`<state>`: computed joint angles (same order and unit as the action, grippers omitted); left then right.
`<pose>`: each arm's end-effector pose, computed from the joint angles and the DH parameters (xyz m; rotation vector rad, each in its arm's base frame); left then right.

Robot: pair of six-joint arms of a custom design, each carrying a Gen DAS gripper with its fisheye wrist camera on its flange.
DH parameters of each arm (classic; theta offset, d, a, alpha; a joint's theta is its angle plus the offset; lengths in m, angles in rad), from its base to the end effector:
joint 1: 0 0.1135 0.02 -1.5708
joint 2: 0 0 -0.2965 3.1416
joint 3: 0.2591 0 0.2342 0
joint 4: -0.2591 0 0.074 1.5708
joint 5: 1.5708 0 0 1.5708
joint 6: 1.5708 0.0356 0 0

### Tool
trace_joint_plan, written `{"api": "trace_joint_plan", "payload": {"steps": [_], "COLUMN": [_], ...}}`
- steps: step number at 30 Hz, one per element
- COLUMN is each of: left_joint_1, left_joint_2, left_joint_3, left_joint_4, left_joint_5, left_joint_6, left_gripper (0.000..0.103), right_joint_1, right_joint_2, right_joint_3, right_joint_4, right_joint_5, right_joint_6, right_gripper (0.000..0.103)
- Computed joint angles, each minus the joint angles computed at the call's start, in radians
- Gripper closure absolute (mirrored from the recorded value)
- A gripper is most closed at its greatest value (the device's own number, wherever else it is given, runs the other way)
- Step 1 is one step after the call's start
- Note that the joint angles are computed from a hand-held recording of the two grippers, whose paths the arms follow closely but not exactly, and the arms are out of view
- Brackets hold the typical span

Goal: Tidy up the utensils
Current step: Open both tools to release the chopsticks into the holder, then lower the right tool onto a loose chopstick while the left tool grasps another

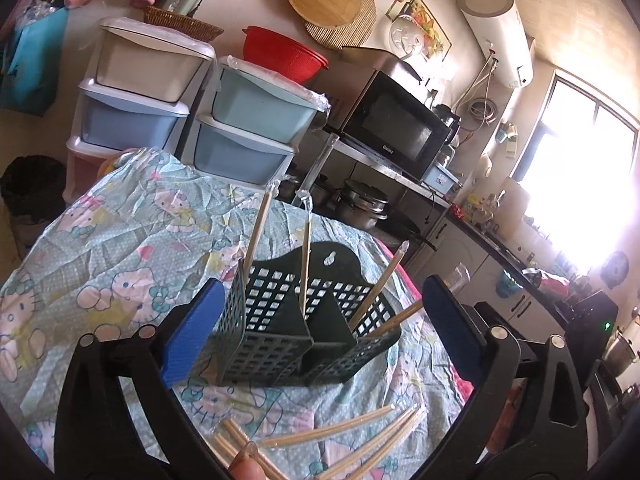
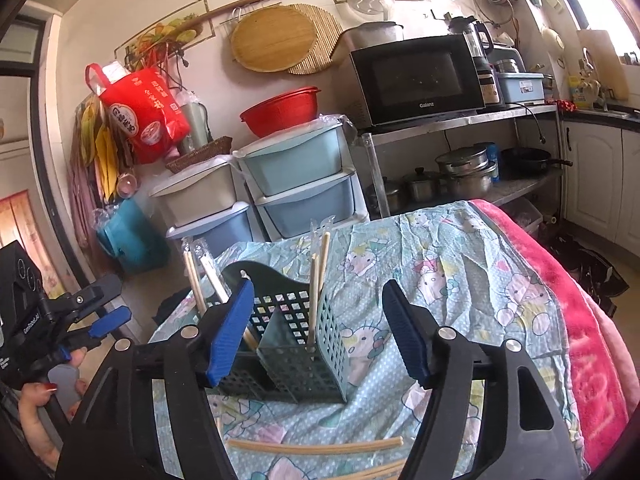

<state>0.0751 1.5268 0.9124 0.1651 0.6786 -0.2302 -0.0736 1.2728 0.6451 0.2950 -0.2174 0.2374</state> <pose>0.3189 0.0016 0.2841 0.1307 1.9929 -0.7810 0.2541 -0.0110 0.2770 0.1485 1.9022 0.3178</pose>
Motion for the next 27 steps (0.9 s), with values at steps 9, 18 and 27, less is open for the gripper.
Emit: {"api": "trace_joint_plan", "payload": {"steps": [9, 18, 27], "left_joint_1": [0.04, 0.076, 0.095], "left_joint_2": [-0.015, -0.011, 0.026], "left_joint_3": [-0.038, -0.067, -0.096], "left_joint_4": [-0.022, -0.071, -0.092], "left_joint_5": [0.034, 0.024, 0.016], "left_joint_6": [0.017, 0.076, 0.123], "left_gripper": [0.011, 0.011, 0.011], "right_joint_1": [0.014, 0.039, 0.072], "right_joint_2": [-0.049, -0.069, -0.072], "right_joint_3": [-0.042, -0.083, -0.102], "right_joint_4": [-0.031, -0.053, -0.075], "right_joint_5": [0.009, 0.013, 0.02], "right_joint_6": [-0.019, -0.031, -0.051], "right_gripper": [0.037, 0.037, 0.037]}}
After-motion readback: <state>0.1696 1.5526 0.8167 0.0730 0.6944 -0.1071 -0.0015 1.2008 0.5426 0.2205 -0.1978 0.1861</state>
